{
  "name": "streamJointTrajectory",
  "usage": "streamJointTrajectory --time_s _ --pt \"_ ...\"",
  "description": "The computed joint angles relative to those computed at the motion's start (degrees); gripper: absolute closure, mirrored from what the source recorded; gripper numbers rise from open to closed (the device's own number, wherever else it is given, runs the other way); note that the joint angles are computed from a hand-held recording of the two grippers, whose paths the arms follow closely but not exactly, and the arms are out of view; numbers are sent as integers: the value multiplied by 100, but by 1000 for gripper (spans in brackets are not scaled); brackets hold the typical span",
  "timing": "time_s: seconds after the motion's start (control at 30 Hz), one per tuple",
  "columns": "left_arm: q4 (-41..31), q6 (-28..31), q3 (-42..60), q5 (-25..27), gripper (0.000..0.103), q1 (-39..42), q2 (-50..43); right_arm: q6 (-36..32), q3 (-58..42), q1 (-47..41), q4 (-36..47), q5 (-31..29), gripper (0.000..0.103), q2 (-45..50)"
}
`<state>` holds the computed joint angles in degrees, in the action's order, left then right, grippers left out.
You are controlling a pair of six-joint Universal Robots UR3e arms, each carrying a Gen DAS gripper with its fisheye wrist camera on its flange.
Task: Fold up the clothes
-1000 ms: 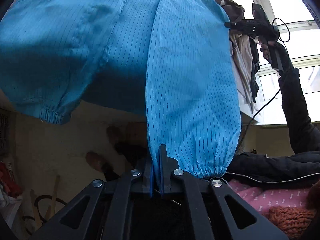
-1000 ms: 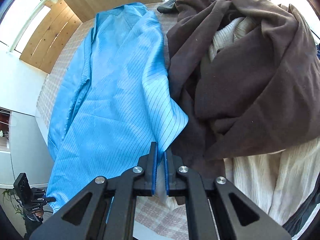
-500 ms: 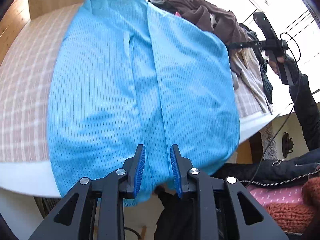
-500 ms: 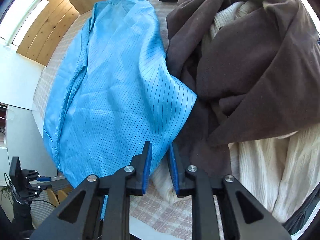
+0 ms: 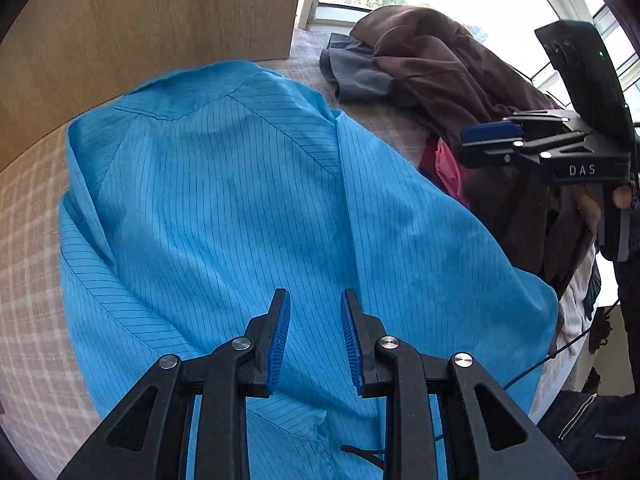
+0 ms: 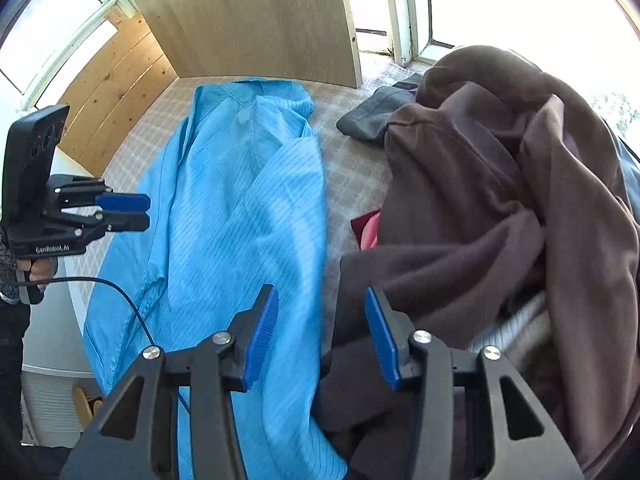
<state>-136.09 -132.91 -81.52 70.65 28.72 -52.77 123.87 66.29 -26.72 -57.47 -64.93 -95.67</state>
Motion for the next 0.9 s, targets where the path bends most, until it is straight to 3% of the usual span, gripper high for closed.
streamJointTrajectory --time_s 0.2,0.3,0.4,0.43,0.47,0.5,0.63,0.7,0.8,0.83,0.87,0.9 --pt "1604 -426 -734 -162 79 -679 -761 1422 -1095 1621 -1140 -373 57 2258" --pt "2501 -694 -840 -8 79 -1116 -1309 1267 -1324 1789 -1135 -165 53 2589" --pt "3040 -857 -888 -57 79 -1306 -1697 969 -1985 1784 -379 164 53 3005" --pt "3313 -987 -914 33 79 -1472 -1793 814 -1993 1783 -280 244 63 3025" --pt "3583 -1112 -935 136 79 -1639 -1892 820 -1762 1833 -522 112 94 2864" --pt "3775 -1175 -930 194 79 -1802 -1984 850 -1465 1890 -839 -46 101 2662" --pt "4554 -1524 -975 594 78 -2497 -2346 795 -1286 1521 -860 -28 101 2132" --pt "4379 -1486 -999 353 77 -2376 -2202 863 -1309 1312 -967 -107 101 1939" --pt "2913 -662 -915 -521 71 -1533 -1636 1081 -1587 996 -958 -84 100 1909" --pt "2358 -343 -882 -723 70 -1245 -1472 1217 -2002 981 -666 -43 95 2158" --pt "1768 7 -829 -891 70 -947 -1326 1346 -2481 979 -328 -11 79 2437" --pt "1444 185 -852 -967 69 -777 -1201 1388 -2902 1041 -42 76 71 2717"
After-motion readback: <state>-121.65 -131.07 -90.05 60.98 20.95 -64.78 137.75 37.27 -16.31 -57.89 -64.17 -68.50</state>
